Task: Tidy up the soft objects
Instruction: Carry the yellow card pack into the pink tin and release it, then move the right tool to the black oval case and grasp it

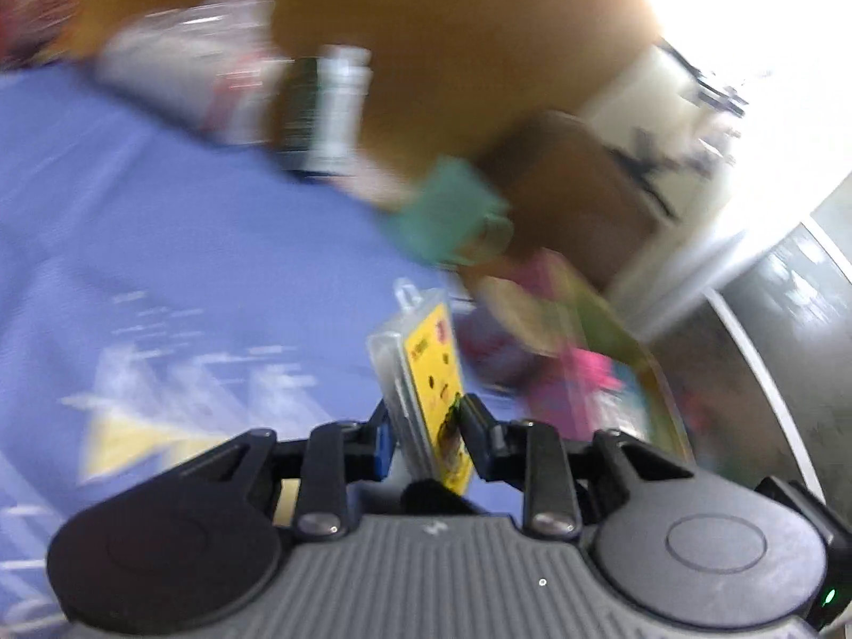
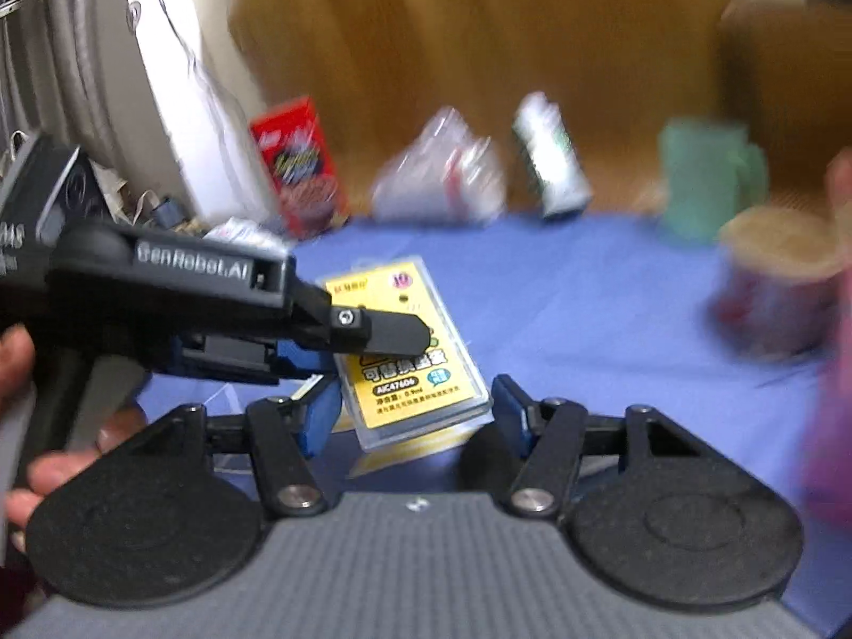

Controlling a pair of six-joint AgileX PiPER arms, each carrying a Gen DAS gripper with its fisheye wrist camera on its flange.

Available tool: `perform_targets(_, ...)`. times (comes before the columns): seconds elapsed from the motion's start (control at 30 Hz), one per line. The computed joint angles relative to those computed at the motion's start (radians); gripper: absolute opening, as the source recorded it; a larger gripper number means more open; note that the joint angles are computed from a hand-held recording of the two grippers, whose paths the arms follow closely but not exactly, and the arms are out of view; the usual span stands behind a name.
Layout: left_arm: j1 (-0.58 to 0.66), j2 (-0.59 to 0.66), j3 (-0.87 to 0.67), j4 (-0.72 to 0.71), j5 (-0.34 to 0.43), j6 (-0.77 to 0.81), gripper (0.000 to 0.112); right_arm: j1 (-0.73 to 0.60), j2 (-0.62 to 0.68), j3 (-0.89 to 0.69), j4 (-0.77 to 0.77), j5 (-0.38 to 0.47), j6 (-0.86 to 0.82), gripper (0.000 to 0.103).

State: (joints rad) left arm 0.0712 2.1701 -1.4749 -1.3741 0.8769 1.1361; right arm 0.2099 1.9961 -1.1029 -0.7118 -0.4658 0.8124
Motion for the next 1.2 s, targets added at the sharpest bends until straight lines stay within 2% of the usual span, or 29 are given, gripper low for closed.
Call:
perform_targets(0.1,-0.117,0.025,-0.095,0.033,0.022,-0.047,0.027,-0.025,-0.107,0.157,0.297,-0.041,-0.3,0.064)
perform_targets(0.2,-0.248,0.073,-0.206,0.052,0.009,-0.069,0.028,-0.061,-0.175,0.3,0.597,-0.14,-0.586,0.064)
perform_targets(0.23,-0.284,0.099,-0.255,0.063,0.008,-0.091,0.028,-0.083,-0.196,0.336,0.659,-0.163,-0.632,0.064)
perform_targets(0.33,-0.392,0.213,-0.455,0.134,0.012,-0.227,0.03,-0.184,-0.233,0.393,0.687,-0.187,-0.65,0.064)
perform_targets(0.4,-0.449,0.275,-0.557,0.192,0.005,-0.305,0.031,-0.243,-0.233,0.401,0.704,-0.177,-0.683,0.064)
perform_targets(0.53,-0.547,0.449,-0.874,0.366,0.026,-0.535,0.032,-0.35,-0.204,0.378,0.681,-0.133,-0.702,0.064)
perform_targets(0.6,-0.576,0.554,-1.073,0.461,0.071,-0.646,0.036,-0.378,-0.194,0.356,0.723,-0.1,-0.746,0.064)
perform_targets(0.67,-0.601,0.594,-1.151,0.514,0.067,-0.694,0.049,-0.378,-0.162,0.328,0.873,-0.102,-0.877,0.064)
perform_targets(0.73,-0.622,0.551,-1.069,0.523,0.003,-0.668,0.055,-0.369,-0.129,0.308,1.053,-0.141,-1.025,0.065)
perform_targets(0.77,-0.625,0.515,-0.993,0.503,-0.036,-0.627,0.057,-0.373,-0.115,0.3,1.094,-0.154,-1.05,0.065)
perform_targets(0.9,-0.602,0.38,-0.722,0.387,-0.123,-0.432,0.058,-0.414,-0.098,0.296,1.021,-0.152,-0.935,0.065)
perform_targets(0.97,-0.571,0.289,-0.546,0.284,-0.157,-0.281,0.058,-0.41,-0.109,0.33,0.989,-0.195,-0.885,0.065)
perform_targets(1.03,-0.521,0.198,-0.366,0.155,-0.159,-0.102,0.058,-0.391,-0.13,0.387,0.96,-0.272,-0.83,0.065)
perform_targets(1.13,-0.419,0.079,-0.125,-0.032,-0.118,0.141,0.06,-0.344,-0.17,0.475,0.93,-0.392,-0.771,0.065)
perform_targets(1.17,-0.385,0.039,-0.048,-0.098,-0.107,0.229,0.066,-0.333,-0.181,0.504,0.902,-0.426,-0.749,0.065)
perform_targets(1.2,-0.343,0.0,0.022,-0.125,-0.104,0.276,0.067,-0.316,-0.196,0.522,0.878,-0.438,-0.733,0.065)
